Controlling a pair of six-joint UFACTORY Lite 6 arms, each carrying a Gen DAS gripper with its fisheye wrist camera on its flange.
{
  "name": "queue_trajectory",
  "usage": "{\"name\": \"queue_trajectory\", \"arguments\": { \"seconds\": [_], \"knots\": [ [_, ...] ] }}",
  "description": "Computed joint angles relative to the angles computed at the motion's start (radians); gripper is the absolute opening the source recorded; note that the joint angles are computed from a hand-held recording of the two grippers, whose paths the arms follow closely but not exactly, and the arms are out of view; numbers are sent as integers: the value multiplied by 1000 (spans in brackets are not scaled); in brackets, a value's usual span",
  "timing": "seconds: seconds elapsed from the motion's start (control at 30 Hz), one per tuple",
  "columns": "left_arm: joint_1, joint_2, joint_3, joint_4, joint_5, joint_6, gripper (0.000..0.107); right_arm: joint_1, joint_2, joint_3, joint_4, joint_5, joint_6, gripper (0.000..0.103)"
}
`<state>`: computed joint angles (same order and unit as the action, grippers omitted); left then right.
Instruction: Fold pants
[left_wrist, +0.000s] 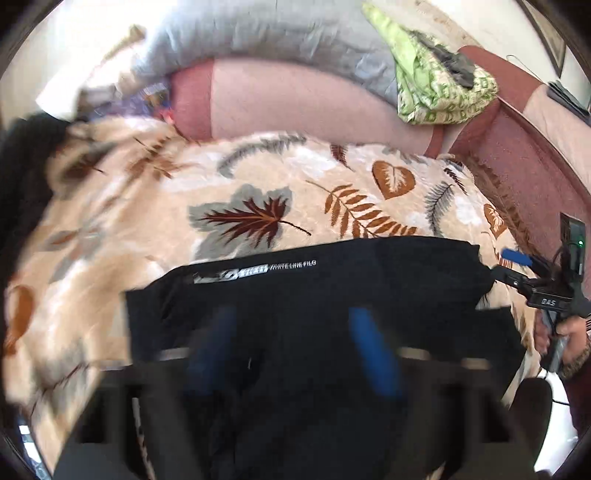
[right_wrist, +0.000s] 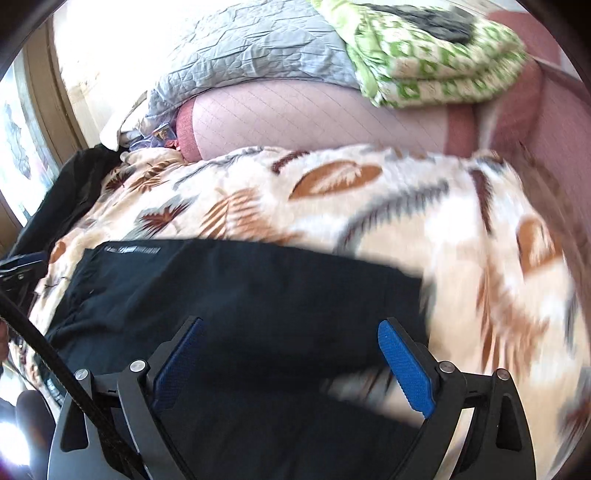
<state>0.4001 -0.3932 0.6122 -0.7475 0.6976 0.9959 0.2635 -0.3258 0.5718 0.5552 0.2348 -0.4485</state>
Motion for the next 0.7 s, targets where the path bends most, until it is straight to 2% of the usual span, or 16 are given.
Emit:
{"name": "queue_trajectory", "arguments": {
  "seconds": [0.07,0.1,0.2,0.27,0.33,0.4,0.47,0.5,0.57,0.6,0.63,0.67,0.7],
  "knots": [
    [-52,209,107,-63,-61,48,43,-30,207,159,84,6,-189,97],
    [-70,293,155,-82,-79,72,44,-34,312,239,99,-8,-233,97],
    [-117,484,277,-64,-127,61,53,-69,567,462,209,84,-428,95],
    [-136,601,356,-38,-149,53,60,-73,680,562,249,114,-497,95],
    [-146,714,432,-27,-146,72,60,-76,778,653,277,146,-552,95],
    [-149,782,476,-21,-141,98,64,-84,865,728,305,193,-601,95],
    [-159,816,501,-47,-131,163,79,-90,944,796,323,252,-627,95],
    [-166,830,516,-41,-115,171,82,-89,963,810,322,265,-628,95],
    [-212,830,514,35,-157,117,84,-75,982,816,324,245,-645,95],
    [-243,804,481,84,-203,87,81,-63,978,806,332,228,-664,94],
    [-257,787,463,96,-217,90,66,-55,976,803,330,222,-667,91],
    [-256,757,437,76,-205,132,43,-49,969,796,332,220,-673,76],
    [-241,740,433,64,-166,152,32,-43,959,789,337,234,-683,52]
  ]
}}
